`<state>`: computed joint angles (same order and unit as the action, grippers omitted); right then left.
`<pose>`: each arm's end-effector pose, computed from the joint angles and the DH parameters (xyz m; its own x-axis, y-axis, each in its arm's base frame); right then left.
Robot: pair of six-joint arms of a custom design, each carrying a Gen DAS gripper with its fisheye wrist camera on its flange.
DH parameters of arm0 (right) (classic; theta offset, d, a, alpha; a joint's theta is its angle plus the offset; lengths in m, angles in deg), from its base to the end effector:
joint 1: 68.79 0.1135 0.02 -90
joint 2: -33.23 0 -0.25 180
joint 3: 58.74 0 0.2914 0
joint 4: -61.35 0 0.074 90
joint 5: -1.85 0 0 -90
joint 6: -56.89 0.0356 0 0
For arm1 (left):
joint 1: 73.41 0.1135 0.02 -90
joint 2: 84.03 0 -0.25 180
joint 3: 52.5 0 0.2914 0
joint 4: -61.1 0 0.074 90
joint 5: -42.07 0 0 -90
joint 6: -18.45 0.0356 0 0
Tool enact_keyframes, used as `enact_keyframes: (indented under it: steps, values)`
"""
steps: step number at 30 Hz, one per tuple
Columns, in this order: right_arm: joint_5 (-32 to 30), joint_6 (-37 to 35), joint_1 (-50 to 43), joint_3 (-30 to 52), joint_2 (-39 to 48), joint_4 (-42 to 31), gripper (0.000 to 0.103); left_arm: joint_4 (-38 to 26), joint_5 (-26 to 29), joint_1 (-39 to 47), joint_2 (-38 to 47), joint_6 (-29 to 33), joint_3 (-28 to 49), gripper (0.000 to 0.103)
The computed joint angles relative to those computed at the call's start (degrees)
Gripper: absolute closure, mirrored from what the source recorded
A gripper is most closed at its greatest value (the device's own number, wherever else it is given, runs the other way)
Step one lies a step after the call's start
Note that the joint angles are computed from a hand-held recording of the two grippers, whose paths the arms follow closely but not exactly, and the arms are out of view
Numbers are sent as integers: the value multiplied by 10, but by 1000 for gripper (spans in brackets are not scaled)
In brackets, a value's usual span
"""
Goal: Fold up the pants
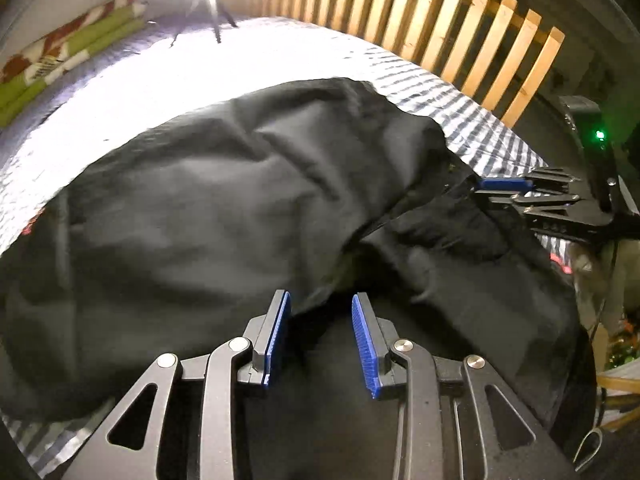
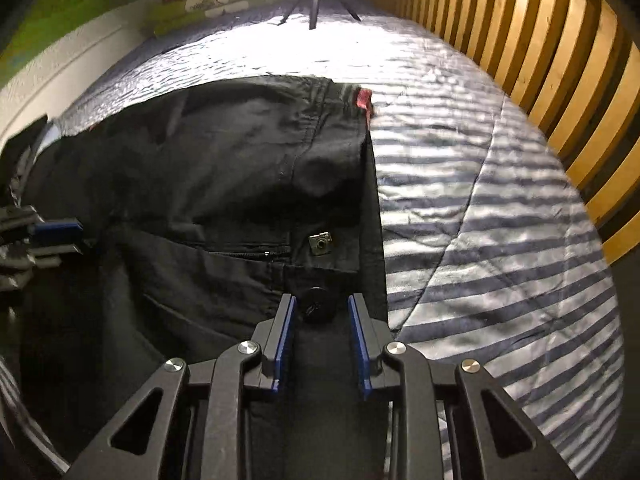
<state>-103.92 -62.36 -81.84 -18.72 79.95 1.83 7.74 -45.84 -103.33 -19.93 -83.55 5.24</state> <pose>0.1792 -0.0316 0.1624 -0.8318 -0.2899 -0.4733 -0.3391 0.9405 0.0200 0.2209 -0.1286 0.2115 -0.8391 0.2432 -0.4867 0.3475 0.9278 -0.1356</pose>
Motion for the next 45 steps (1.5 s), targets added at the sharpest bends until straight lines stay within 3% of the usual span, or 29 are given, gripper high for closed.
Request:
enact_keyframes:
  steps: [4, 6, 15, 20, 28, 36, 41, 45]
  values:
    - [19, -1, 19, -1, 5, 0, 81, -52, 3, 37, -68, 21, -41, 68]
    - [32, 6, 29, -6, 8, 10, 86, -74, 10, 61, -91, 34, -62, 68]
    - [40, 11, 28, 3, -85, -19, 88, -74, 56, 111, -136, 62, -103, 64]
    - [75, 23, 77, 41, -20, 16, 88, -67, 55, 110, -129, 58, -101, 64]
    - [72, 41, 100, 114, 212, 68, 88, -55, 50, 101, -116, 56, -99, 62]
    - [93, 19, 101, 140, 233, 24, 88, -47, 56, 106, -118, 60, -106, 57]
    - [71, 8, 84, 135, 221, 17, 87, -54, 56, 103, -128, 61, -108, 55]
    - [8, 17, 51, 151, 207, -6, 87, -58, 57, 103, -128, 63, -107, 55]
